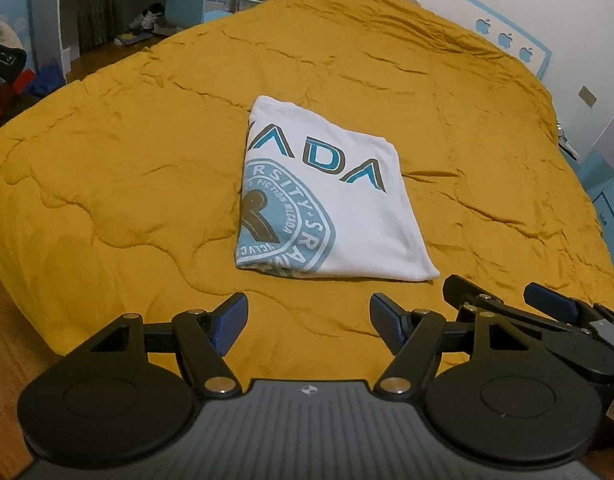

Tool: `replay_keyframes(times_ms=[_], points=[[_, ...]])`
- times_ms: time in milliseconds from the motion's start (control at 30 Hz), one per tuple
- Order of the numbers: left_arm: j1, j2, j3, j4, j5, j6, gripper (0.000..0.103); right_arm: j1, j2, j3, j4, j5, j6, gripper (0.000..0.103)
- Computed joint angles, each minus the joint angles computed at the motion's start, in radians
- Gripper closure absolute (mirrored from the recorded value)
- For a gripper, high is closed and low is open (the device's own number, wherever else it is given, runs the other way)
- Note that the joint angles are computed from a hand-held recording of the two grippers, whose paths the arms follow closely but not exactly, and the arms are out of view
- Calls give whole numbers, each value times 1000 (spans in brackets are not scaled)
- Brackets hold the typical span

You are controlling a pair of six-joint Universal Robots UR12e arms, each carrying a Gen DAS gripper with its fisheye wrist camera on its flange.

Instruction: Fold small clothes

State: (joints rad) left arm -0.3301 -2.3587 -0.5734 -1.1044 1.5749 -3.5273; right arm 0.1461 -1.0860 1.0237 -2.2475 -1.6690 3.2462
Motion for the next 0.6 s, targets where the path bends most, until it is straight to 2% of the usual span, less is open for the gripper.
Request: replay_keyframes(times_ms=[333,600], points=[[-6,-12,24,-24,24,12,21,1,2,-4,19,-5,12,22],[-9,-32,68,-77,39,16,21,2,5,-6,28,-11,12,22]])
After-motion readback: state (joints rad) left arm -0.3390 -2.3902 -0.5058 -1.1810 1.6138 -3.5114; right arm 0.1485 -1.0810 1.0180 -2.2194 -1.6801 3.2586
